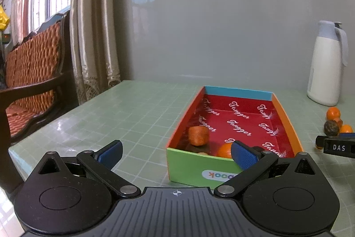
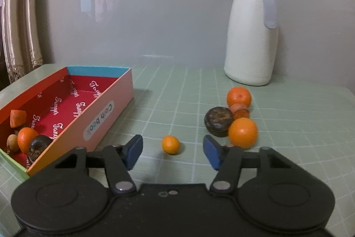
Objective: Organize fruits
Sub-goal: 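Reach the right tool to the small kumquat and close on it, then carry the kumquat with the right tool over the box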
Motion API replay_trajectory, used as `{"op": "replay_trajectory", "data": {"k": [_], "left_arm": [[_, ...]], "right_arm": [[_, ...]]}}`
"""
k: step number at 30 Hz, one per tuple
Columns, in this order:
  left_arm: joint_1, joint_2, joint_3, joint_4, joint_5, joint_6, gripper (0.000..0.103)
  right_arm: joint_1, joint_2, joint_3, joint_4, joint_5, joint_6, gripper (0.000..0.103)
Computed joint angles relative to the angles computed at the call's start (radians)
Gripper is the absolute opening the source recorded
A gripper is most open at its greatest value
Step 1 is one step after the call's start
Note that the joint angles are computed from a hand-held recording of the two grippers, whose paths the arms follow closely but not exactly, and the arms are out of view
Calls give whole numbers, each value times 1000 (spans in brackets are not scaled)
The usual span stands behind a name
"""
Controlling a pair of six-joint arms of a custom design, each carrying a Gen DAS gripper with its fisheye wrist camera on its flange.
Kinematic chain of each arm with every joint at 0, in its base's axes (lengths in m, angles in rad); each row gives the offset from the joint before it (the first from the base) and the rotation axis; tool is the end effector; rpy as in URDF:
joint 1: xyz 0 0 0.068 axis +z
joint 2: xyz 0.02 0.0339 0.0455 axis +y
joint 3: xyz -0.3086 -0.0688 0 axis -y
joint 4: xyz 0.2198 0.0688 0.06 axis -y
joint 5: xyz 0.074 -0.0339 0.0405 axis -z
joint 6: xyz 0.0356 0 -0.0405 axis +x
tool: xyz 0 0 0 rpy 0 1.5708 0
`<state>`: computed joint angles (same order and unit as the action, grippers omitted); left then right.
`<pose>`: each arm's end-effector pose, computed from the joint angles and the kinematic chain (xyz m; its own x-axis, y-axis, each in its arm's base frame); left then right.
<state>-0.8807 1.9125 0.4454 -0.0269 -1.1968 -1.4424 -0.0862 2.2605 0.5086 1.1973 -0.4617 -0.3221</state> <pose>0.1608 -0.1428 0.1051 -0.3156 -0.1868 -0.9303 -0.5993 0.7994 0.0428 0.3260 -0.0122 0.0688 -0.4026 -0.2497 -0.8807 -0.4509 0.8914 -0.0466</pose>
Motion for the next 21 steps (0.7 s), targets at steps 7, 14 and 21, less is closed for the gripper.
{"op": "replay_trajectory", "data": {"k": [7,14,21], "left_arm": [[15,25,-38,80,-1,9,103],[31,34,-71,143,6,6,103],[33,34,-87,147,11,-25,103]], "right_arm": [[26,-4,70,-136,27,-5,44],[50,2,110,-192,52,-19,21],[33,7,88,-135,17,-5,20]]}}
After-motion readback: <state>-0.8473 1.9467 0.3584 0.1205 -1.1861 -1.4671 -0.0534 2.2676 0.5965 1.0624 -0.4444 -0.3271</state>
